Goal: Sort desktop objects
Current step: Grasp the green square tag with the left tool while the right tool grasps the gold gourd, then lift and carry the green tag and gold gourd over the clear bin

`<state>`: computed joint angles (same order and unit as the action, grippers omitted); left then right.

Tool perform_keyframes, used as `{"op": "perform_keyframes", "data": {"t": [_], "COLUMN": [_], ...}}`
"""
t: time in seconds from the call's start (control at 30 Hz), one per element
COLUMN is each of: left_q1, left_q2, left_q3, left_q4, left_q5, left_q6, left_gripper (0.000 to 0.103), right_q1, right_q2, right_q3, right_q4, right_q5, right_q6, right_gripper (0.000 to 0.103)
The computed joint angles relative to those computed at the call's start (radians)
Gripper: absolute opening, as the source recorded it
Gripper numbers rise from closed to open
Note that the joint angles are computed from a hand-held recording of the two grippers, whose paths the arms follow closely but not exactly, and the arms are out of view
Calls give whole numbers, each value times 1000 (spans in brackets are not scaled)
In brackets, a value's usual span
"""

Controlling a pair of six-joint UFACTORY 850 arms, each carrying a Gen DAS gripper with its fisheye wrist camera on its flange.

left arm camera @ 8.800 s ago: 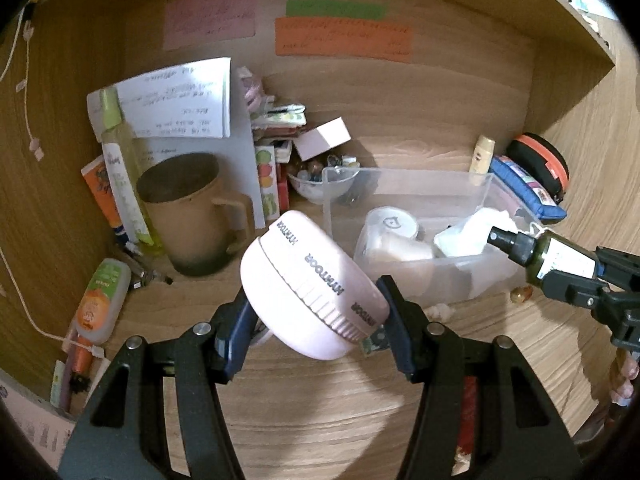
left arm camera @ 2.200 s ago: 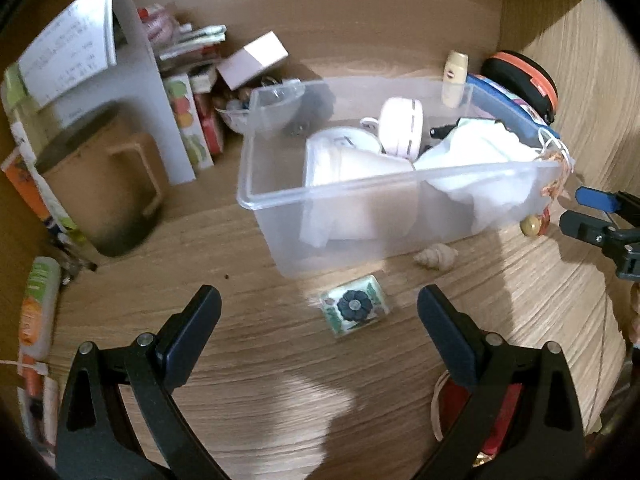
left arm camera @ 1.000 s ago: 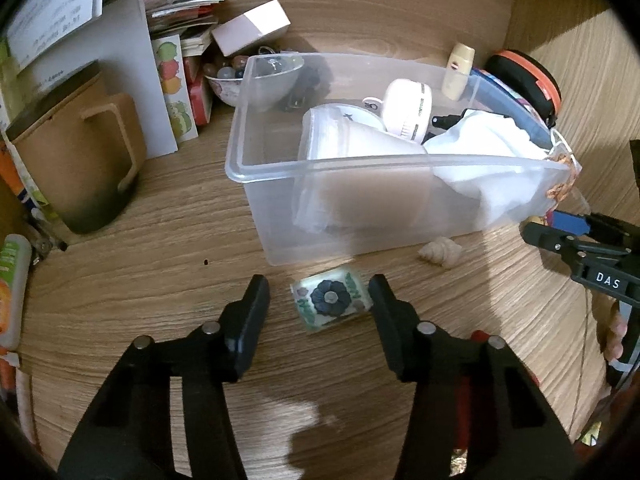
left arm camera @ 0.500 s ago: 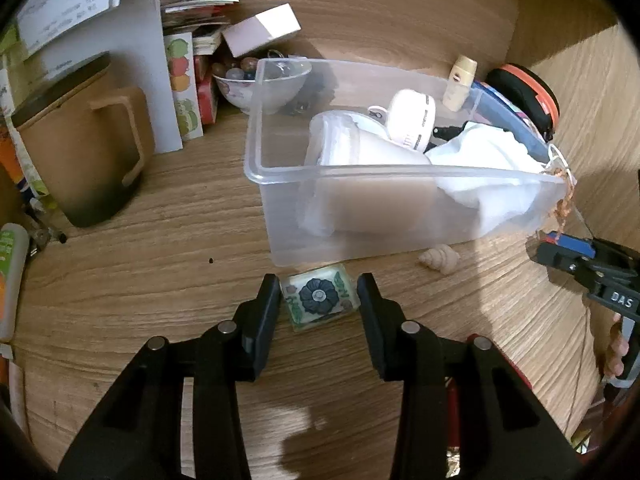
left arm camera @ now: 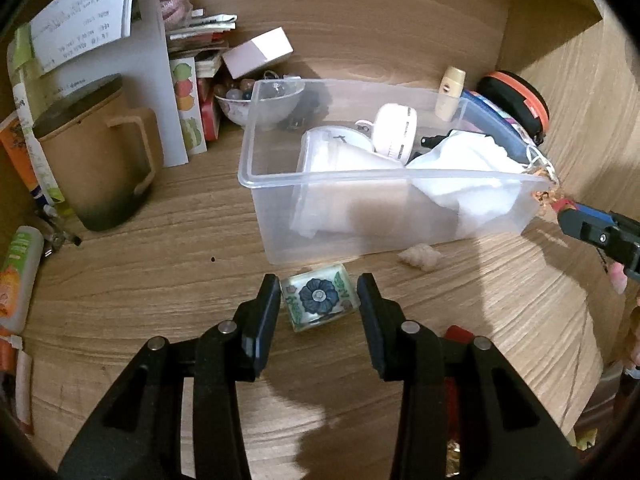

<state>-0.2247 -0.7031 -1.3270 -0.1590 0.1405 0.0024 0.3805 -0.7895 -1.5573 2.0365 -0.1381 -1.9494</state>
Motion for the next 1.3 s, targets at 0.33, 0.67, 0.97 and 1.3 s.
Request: {"op": "perform_keyframes", "data": {"t": [0.33,0.67,0.97,1.3], "left_q1": [-7,-8,-7,-21], "left_q2": [45,77,56,-17], "left_q3": [28,16,-64,-189], "left_q4": [-47,-116,-108,-149], "left_q5": [47,78,46,-35], "left_q6": [41,106,109,173], "left_gripper": [39,39,39,39], "right_q1": [-5,-17,-35,-35], "right_q2": [24,-2,-76,-175], "right_q3": [4,-70,-218,-384], "right_q4": [139,185,-59,-417], "right_q5": [-55,-74,-92,-120], "right_q6": [-157,-225,5,337], "right_gripper": [38,38,38,38]}}
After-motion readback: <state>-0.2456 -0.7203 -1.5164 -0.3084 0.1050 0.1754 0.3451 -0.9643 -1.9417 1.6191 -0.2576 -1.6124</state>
